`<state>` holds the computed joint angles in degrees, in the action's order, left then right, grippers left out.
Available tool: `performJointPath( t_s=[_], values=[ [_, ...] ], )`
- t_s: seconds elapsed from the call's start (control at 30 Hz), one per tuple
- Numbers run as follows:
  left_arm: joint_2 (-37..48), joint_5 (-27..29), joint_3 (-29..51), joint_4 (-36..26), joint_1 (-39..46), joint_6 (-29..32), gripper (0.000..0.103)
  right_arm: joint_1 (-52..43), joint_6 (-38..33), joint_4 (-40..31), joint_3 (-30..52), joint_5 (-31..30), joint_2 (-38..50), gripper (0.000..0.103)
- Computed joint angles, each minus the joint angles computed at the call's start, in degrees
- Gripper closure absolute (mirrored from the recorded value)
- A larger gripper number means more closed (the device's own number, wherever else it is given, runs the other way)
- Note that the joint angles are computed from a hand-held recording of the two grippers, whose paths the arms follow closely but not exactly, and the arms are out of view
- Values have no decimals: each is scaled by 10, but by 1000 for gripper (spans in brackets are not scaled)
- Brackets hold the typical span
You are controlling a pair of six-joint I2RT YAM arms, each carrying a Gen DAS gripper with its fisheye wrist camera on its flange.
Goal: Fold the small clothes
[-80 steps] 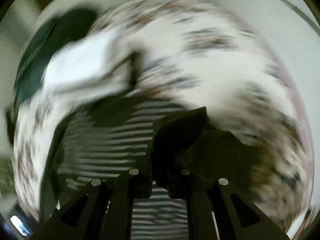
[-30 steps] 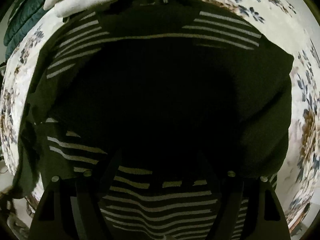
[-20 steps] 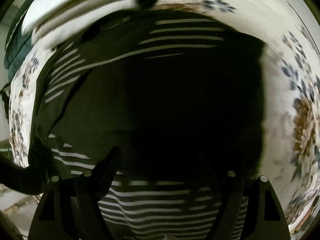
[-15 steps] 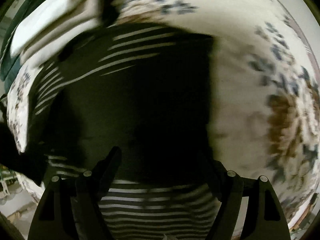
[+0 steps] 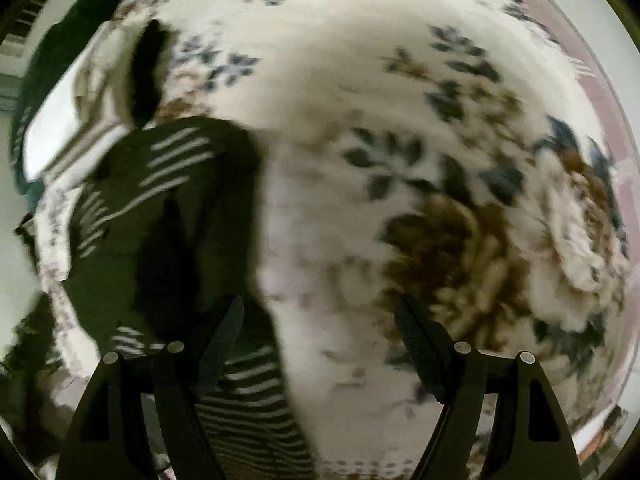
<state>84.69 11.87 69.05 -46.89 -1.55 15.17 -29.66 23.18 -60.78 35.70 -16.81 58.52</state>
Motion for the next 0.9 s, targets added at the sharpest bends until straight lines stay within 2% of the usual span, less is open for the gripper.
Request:
performJointPath(
  t_s=[0.1,0.17,0.3,0.37,0.43,0.5,0.6,0.73,0.83,0.9],
  values=[
    [40,-51,7,30,94,34,7,99,75,105,11,-11,78,23],
    [68,-76,20,44,149,49,7,202,173,193,34,-6,148,23],
    [95,-112,22,96,206,61,7,281,246,320,93,-18,289,24],
    [108,-118,29,107,224,48,7,313,256,340,155,-7,391,27],
    [119,-124,37,111,232,30,7,339,258,323,224,26,484,39],
    [125,-123,40,111,238,18,7,360,262,300,267,60,535,94],
    [135,-121,50,107,238,10,7,394,292,301,244,134,469,98],
    [160,-109,71,100,237,7,7,440,323,217,199,206,308,101],
    [185,-100,90,95,232,-2,7,444,334,142,155,212,225,101],
    [204,-99,104,93,224,-10,7,435,320,120,119,193,212,100]
  ],
)
